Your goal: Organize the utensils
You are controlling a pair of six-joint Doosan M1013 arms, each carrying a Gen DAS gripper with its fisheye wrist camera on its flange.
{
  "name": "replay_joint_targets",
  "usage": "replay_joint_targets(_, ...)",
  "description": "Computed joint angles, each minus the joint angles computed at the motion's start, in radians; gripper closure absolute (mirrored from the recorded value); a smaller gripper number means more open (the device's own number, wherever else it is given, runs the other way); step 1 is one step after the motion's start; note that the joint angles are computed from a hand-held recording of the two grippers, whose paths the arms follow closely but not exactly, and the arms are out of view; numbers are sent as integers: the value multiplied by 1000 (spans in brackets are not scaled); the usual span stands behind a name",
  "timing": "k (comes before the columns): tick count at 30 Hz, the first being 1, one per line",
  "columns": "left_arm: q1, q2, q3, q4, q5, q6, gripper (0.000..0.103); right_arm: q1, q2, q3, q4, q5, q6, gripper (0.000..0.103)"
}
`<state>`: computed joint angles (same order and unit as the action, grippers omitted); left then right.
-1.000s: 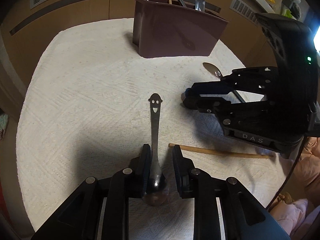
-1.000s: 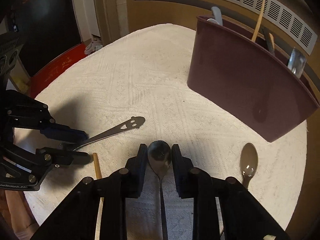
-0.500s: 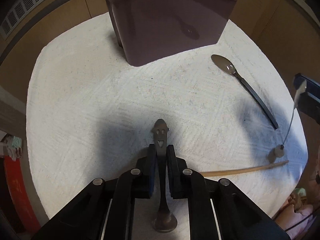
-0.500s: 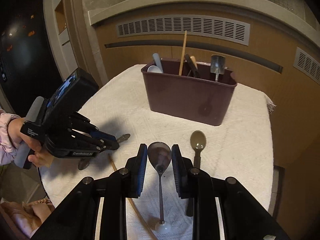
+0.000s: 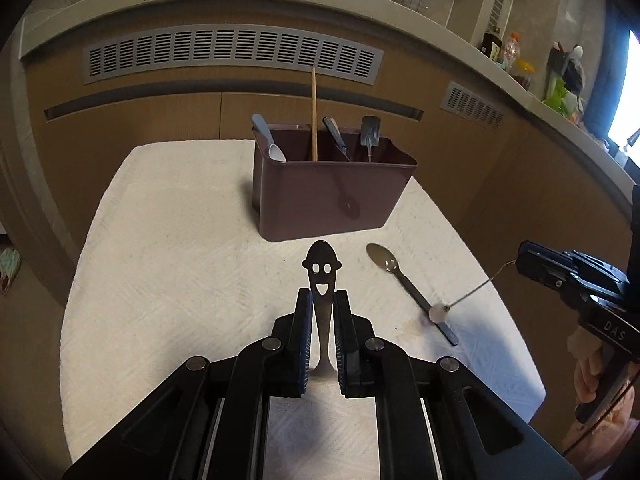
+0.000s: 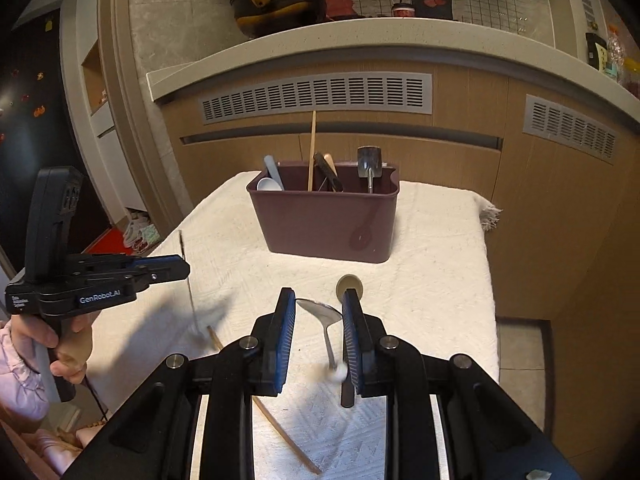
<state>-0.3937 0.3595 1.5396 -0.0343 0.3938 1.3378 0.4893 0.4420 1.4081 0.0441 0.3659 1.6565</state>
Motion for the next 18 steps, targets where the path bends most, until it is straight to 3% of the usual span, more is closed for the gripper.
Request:
replay_joint_targets(11, -5, -15, 4, 45, -32, -16, 96, 13, -5, -8, -117, -13, 71, 82)
replay_joint_targets(15, 8, -4, -11, 48, 31, -31, 95, 16, -5, -10, -128, -6, 72, 83)
replay_joint_targets(18, 21, 18, -28, -32, 130, 18, 94, 14, -2, -12, -96, 1, 46, 83)
